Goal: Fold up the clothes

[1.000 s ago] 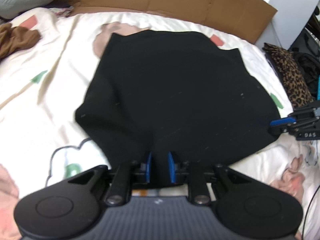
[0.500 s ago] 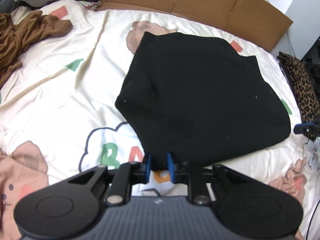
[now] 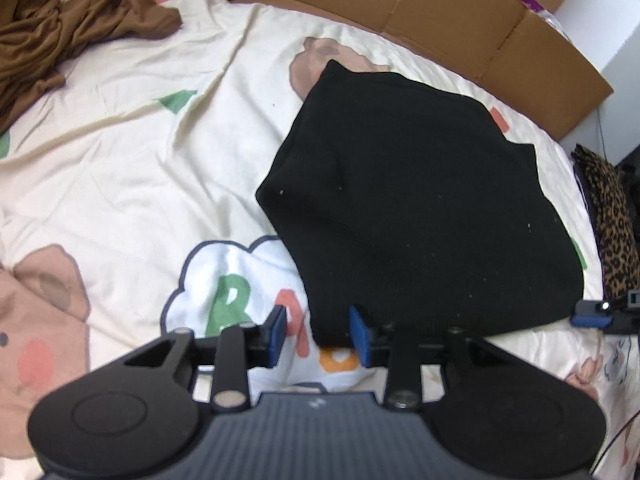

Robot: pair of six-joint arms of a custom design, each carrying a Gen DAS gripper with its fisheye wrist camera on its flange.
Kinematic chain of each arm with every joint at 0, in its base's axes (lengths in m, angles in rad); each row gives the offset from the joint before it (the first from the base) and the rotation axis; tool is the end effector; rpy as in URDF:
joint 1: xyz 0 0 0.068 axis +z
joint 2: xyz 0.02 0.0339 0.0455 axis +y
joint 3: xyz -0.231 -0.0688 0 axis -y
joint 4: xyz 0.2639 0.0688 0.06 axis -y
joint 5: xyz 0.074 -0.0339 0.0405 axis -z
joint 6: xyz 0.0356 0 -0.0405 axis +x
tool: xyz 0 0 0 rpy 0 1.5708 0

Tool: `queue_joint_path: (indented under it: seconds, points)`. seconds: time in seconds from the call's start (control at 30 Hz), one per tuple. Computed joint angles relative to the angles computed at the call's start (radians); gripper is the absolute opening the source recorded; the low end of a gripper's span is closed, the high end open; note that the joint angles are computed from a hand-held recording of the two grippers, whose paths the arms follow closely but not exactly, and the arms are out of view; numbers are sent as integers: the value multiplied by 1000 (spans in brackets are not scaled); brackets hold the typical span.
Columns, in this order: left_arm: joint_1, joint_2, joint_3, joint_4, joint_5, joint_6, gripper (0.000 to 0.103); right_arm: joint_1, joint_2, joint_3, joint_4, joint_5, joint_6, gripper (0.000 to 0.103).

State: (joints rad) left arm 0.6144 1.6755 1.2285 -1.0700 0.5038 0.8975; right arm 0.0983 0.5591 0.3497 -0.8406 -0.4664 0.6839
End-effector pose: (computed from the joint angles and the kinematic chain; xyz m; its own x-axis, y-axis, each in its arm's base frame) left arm 0.2662 0.1668 0.1782 -0.8869 0.2122 -0.4104 0.3363 0.9056 -0.2586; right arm 0.1451 0.0304 0.1481 -0.8652 0.4818 -0.1392 0.3049 0.7258 0.6167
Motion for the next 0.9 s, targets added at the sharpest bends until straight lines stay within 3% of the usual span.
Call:
queue_joint_path:
  seconds: [0.17, 0.27, 0.3, 0.37, 0.47, 0.63, 0.73, 0.8, 0.9]
  points:
    - [-6, 25, -6, -10, 22, -11, 30, 17, -39, -99, 137, -36, 161, 41]
    - [1, 58, 10, -24, 32, -27, 16, 9, -78, -144, 174, -43, 232, 21]
    - [2, 57, 7, -16, 28, -29, 7, 10, -93, -152, 177, -42, 244, 15]
    - [8, 60, 10, -17, 27, -25, 3, 15, -132, -165, 180, -40, 254, 6]
    - [19, 57, 14, -22, 23, -16, 3, -6, -181, -158, 147, -47, 232, 4]
    - [19, 72, 23, -34, 26, -13, 7, -38, -190, -174, 147, -76, 215, 6]
    - [27, 99, 49, -61, 45, -24, 18, -46, -212, -201, 161, -97, 239, 15]
    - [33, 108, 53, -67, 57, -14, 22, -45, -255, -236, 176, -103, 270, 32]
    - [46, 135, 54, -72, 90, 13, 31, -37, -369, -311, 189, -103, 362, 35]
